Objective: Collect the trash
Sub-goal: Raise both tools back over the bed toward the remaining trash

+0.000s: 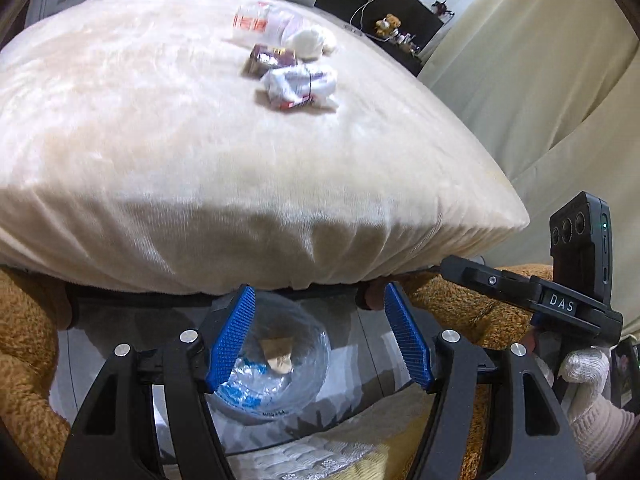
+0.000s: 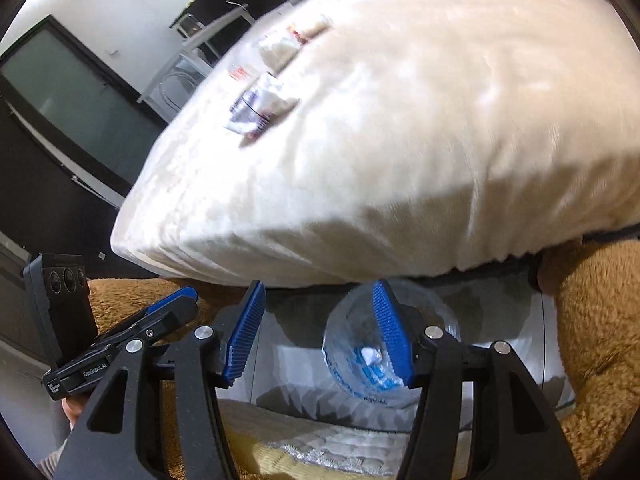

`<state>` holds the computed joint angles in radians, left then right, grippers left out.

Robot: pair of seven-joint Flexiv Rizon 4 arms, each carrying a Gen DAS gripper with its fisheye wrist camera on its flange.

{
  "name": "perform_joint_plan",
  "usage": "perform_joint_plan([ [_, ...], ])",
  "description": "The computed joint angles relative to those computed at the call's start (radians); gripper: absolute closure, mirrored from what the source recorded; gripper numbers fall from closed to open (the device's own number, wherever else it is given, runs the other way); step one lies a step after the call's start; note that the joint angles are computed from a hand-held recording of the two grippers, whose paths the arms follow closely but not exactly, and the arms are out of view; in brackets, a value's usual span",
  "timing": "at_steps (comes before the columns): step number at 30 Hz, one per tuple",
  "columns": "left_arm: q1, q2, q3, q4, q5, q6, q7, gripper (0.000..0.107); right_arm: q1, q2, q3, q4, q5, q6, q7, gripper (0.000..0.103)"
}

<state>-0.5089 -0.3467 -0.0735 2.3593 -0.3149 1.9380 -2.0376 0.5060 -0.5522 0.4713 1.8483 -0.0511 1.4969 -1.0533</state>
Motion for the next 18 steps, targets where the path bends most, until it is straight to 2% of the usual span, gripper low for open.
perform_joint_plan([
  [3, -0.039, 0.023, 0.047, 0.001, -0.025, 0.003, 0.039, 0.041, 0.056, 0.019, -0.075, 0.011, -0.050, 0.057, -0.003, 0.047],
  [8, 0.001, 0.053, 0.036, 0.003, -0.017, 0.015, 0.066, 0.041, 0.136, 0.011, -0.184, -0.026, -0.151, 0.077, 0.008, 0.046],
  [12, 0.052, 0.074, 0.018, 0.010, 0.006, 0.016, 0.077, 0.041, 0.122, -0.031, -0.167, -0.106, -0.200, 0.036, -0.022, 0.044],
  [15, 0.084, 0.093, 0.014, 0.009, 0.021, 0.000, 0.087, 0.041, 0.150, -0.056, -0.198, -0.156, -0.231, 0.013, -0.031, 0.042],
  [16, 0.099, 0.097, 0.010, 0.007, 0.029, -0.004, 0.088, 0.041, 0.150, -0.069, -0.195, -0.176, -0.236, 0.003, -0.039, 0.039],
  [18, 0.150, 0.111, -0.013, 0.009, 0.062, -0.010, 0.075, 0.041, 0.159, -0.089, -0.203, -0.211, -0.248, -0.015, -0.049, 0.037],
])
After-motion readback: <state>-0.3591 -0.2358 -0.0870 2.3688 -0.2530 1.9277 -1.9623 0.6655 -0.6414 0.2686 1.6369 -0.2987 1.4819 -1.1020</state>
